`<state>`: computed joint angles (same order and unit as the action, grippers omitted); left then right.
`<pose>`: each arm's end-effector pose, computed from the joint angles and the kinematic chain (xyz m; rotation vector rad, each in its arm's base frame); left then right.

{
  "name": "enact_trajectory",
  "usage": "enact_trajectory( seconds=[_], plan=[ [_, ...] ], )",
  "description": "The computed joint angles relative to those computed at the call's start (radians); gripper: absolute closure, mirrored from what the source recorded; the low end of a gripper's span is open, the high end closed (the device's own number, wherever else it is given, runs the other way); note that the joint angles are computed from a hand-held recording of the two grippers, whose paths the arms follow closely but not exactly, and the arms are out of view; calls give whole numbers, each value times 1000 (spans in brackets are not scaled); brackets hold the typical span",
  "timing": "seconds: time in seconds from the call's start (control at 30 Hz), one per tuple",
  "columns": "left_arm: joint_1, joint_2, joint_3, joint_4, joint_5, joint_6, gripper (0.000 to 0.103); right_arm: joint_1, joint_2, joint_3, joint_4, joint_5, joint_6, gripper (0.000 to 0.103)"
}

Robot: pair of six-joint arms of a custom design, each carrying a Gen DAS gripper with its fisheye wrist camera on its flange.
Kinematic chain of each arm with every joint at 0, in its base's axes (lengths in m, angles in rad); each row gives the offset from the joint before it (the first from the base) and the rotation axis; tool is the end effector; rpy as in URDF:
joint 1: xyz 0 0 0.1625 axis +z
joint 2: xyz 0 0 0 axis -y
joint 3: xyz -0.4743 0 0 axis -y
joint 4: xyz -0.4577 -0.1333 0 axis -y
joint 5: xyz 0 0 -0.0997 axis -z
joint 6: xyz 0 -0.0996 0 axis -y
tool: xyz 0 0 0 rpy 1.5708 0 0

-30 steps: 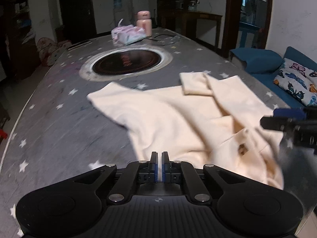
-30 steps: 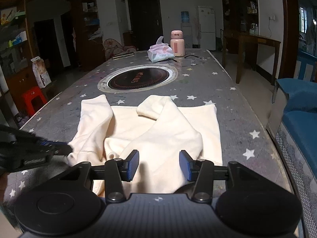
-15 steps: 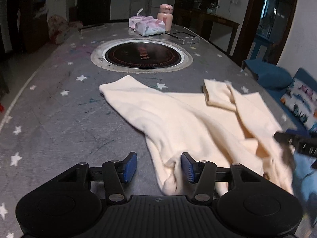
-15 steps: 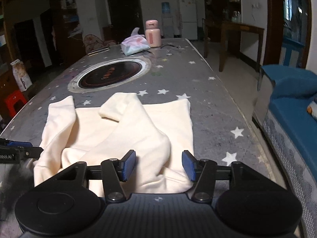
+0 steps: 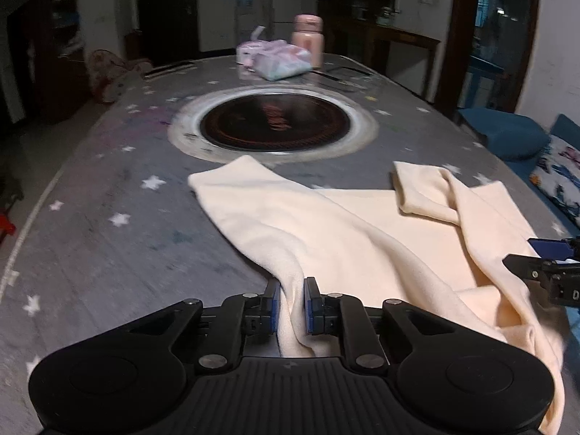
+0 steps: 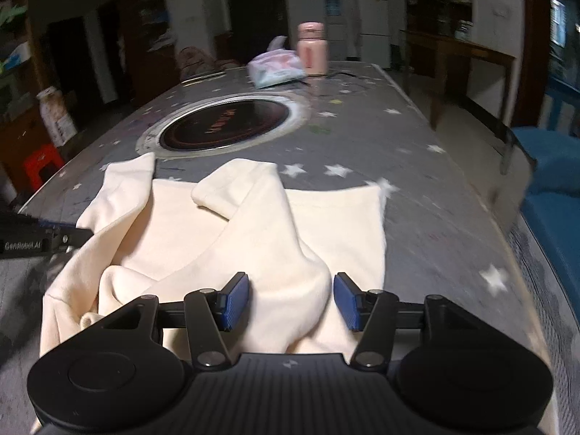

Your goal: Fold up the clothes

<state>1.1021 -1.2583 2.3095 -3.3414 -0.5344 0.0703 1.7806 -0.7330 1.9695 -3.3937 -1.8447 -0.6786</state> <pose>-0.0221 -0.5285 0.2441 0.1229 2.1061 -0.9931 0.2371 -0.6026 0.0228 1.0432 -2.4495 0.6960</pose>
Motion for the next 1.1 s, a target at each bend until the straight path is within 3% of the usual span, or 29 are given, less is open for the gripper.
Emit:
enact_trajectory(
  seconds=[0.23, 0.4, 0.63, 0.77, 0.87, 0.93, 1.0, 1.1],
  plan=[
    [51, -15, -34, -35, 45, 45, 87, 47, 95, -136, 112, 4, -70, 49],
    [60, -36, -23, -40, 39, 65, 78, 69, 106, -179, 197, -1, -106, 51],
    [59, -59, -19, -3, 25, 45, 74, 82, 100, -244, 285, 61, -71, 50],
    [40, -77, -10, 2, 34, 35, 63, 96, 152, -331, 333, 50, -53, 51],
    [24, -93, -4, -7, 38, 40, 59, 96, 185, -378, 381, 35, -33, 59],
    [19, -102, -8, -2, 32, 35, 57, 94, 202, -400, 409, 27, -21, 80],
    [18, -104, -19, 6, 23, 29, 56, 91, 207, -403, 413, 28, -19, 92],
    [23, -83, -47, 7, 3, 42, 55, 87, 180, -357, 350, 58, -43, 94]
  ],
)
